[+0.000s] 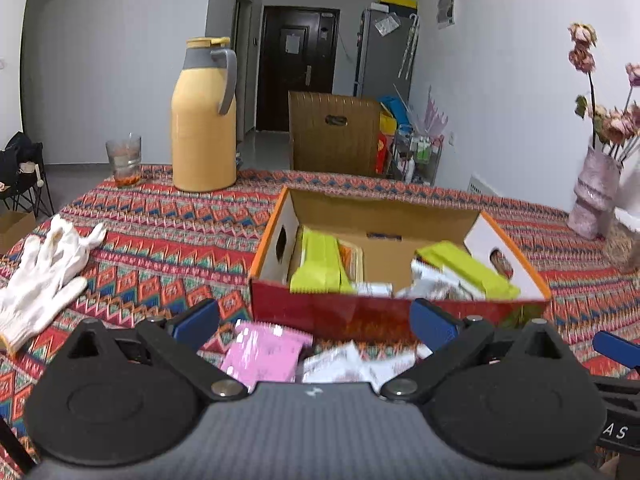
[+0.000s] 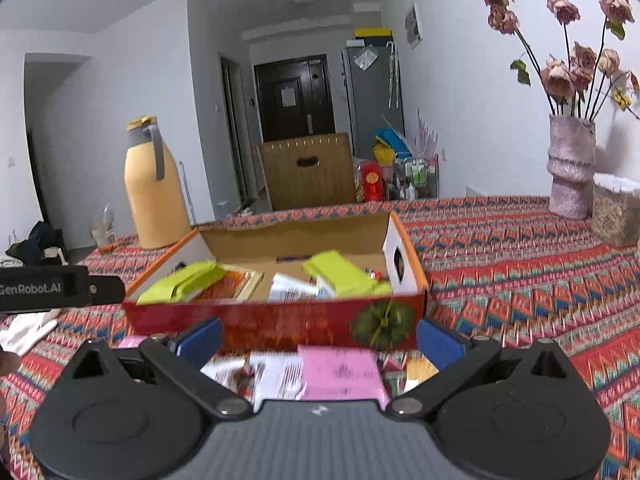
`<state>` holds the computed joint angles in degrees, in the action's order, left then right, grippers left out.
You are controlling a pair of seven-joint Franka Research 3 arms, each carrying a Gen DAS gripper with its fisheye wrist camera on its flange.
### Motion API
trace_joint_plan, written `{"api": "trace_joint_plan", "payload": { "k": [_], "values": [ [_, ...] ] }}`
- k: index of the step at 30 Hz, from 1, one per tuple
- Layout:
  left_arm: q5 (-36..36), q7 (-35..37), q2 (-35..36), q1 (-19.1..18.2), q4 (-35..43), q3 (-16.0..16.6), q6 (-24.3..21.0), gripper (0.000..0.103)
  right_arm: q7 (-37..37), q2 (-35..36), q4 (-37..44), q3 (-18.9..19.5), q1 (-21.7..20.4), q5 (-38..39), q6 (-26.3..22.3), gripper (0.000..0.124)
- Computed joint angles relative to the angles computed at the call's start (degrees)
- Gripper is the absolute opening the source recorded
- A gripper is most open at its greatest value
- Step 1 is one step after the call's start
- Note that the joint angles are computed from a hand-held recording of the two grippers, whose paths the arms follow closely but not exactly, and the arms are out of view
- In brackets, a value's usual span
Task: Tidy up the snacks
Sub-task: 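Withdraw both tools from the box back toward the snack pile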
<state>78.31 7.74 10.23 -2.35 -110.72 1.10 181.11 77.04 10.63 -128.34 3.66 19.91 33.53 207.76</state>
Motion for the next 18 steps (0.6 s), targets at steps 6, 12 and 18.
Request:
{"api": "trace_joint_plan", "payload": {
  "k": [6, 12, 18],
  "values": [
    [2.04, -1.1, -2.61, 0.87, -4.72, -0.23, 0.96, 0.103, 0.82, -2.79, -5.14, 0.98, 0.79, 0.58, 0.84, 0.103],
    [5.61, -4.47, -5.25, 2.8, -9.03, -1.11, 2.68, 0.103, 1.65, -5.02, -9.21, 1.66, 1.11, 0.39, 1.53, 0.103],
    [11.57, -9.71, -6.89, 5.27, -11.27, -2.48, 3.56, 0.103, 6.51, -5.39, -12.74, 2.26, 0.52, -3.76, 5.43, 0.103]
  ]
}}
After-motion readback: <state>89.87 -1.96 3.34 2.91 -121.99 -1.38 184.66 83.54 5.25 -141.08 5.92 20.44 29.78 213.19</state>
